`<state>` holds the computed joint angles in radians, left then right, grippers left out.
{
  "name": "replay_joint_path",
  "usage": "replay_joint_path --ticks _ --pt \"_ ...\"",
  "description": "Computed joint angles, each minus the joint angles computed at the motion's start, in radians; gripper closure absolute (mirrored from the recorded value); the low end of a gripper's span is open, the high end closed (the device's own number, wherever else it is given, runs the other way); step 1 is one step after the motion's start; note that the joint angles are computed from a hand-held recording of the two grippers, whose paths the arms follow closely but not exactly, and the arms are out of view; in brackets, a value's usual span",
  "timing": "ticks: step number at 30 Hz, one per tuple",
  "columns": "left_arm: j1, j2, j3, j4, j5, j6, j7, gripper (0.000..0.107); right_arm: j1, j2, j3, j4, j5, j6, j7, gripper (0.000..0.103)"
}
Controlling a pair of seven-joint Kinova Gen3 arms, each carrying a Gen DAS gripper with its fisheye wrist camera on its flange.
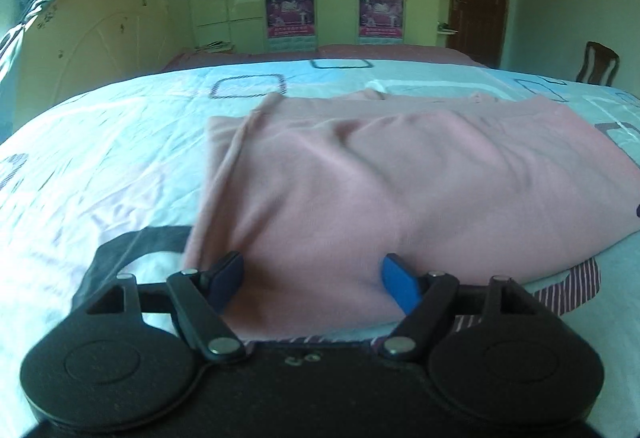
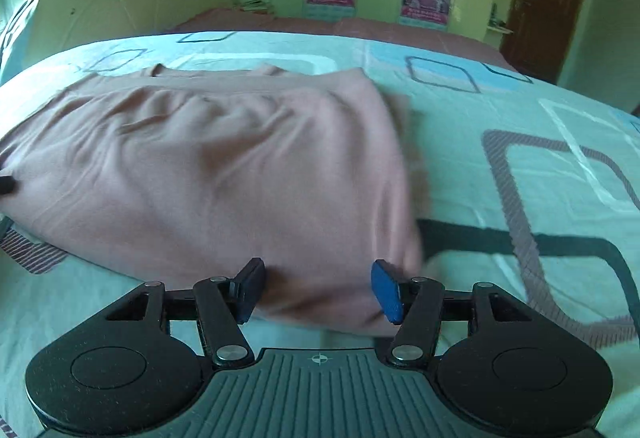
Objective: Fold small clothes
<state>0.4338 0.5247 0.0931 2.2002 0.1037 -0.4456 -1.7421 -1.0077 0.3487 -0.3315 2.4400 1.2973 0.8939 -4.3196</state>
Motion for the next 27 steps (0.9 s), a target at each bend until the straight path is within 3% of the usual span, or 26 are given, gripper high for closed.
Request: replay_joint_path --ticks 3,5,7,10,14,16,19,23,24,27 --pt "0.043 -0.033 -0.021 0.015 0.061 -0.002 -0.003 0.035 -0.036 0.014 -0.015 -0.038 -0.019 0.081 -0.024 0.045" --pt "0.051 -0.043 0.01 0.025 0.064 -0.026 0.016 0.034 -0.063 -0.004 0.003 -0.086 -0.004 0.103 0.03 0.045" --pt "0.055 -0.037 0.055 0.016 0.031 -0.025 0.042 0.032 -0.033 0.015 0.008 -0.147 0.068 0.061 0.087 0.045" --pt "0.133 -0.01 0.06 -0.023 0.045 -0.001 0.027 0.032 -0.001 0.08 0.024 -0.255 0.126 -0.011 0.209 0.045" --pt "0.27 0.032 -0.034 -0.091 0.163 0.084 -0.027 0.034 -0.006 0.149 0.064 -0.347 0.052 -0.046 0.319 0.049" --pt "0.264 0.025 -0.034 -0.08 0.165 0.077 -0.03 0.032 -0.015 0.127 0.08 -0.311 0.068 -0.076 0.291 0.049" --pt "0.291 0.002 -0.098 -0.031 0.218 0.027 -0.075 0.032 -0.044 0.1 0.085 -0.248 0.014 -0.02 0.248 0.051" --pt "0.16 -0.019 -0.075 0.008 0.204 0.028 -0.031 0.031 -0.069 0.021 0.106 -0.109 -0.1 -0.019 0.094 0.077" --pt "0.132 -0.025 -0.066 0.015 0.195 0.03 -0.023 0.031 -0.06 0.004 0.09 -0.08 -0.112 -0.015 0.074 0.103" --pt "0.155 -0.039 -0.092 0.014 0.226 0.051 -0.051 0.032 -0.036 -0.018 0.029 -0.051 -0.133 0.034 0.045 0.103"
